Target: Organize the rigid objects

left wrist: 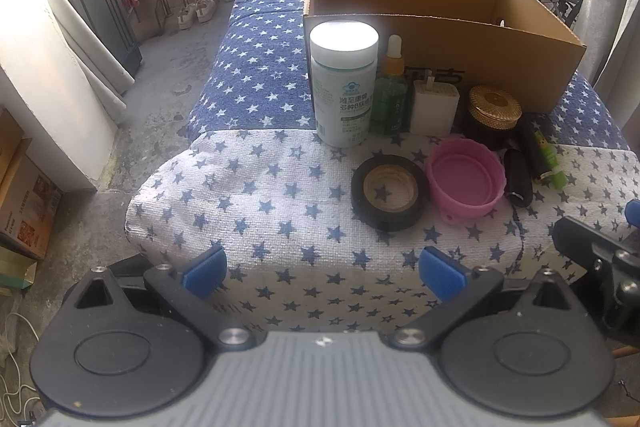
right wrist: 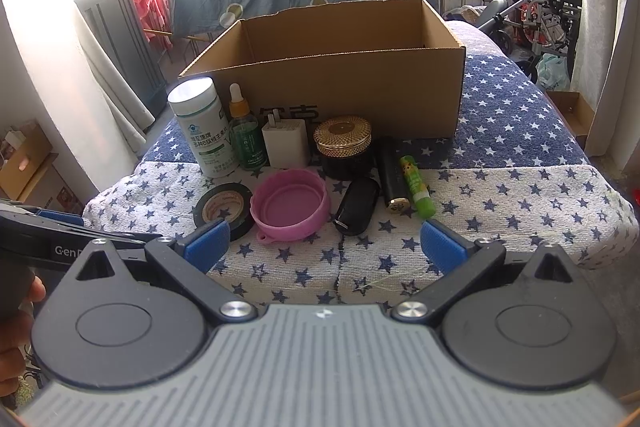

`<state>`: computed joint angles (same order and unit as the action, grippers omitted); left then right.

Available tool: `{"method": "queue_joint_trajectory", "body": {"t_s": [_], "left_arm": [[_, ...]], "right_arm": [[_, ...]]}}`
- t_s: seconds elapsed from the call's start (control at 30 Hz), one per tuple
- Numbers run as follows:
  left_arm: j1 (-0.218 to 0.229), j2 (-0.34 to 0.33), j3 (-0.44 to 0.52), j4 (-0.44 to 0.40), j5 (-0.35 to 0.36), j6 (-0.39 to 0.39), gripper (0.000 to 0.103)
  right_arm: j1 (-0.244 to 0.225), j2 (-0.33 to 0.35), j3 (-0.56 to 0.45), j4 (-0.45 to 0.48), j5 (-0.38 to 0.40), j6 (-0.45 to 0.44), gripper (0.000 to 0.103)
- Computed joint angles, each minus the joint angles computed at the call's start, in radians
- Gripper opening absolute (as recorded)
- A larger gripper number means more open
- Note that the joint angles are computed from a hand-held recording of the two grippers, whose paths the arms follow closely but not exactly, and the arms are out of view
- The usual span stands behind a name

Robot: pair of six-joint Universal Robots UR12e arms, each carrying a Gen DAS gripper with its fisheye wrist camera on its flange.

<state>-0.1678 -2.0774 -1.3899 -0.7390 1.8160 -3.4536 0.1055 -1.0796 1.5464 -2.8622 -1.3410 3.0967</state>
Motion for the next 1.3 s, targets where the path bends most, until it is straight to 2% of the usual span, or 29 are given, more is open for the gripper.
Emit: {"method": "queue_joint_trajectory", "body": {"t_s": [1.0,1.3], "left_arm": [[-0.001,-0.013,0.022,-0.009,0.004,0.019,0.103],[-0.004,-0.028,0.032,0.064,-0.027,0.085,0.103]], "right_arm": [[-0.001,0.014,-0.018,0.001,0.004,0.004,0.102],[-0.013,0.018,-0.007,-0.048,-0.007,0.030,0.102]]}}
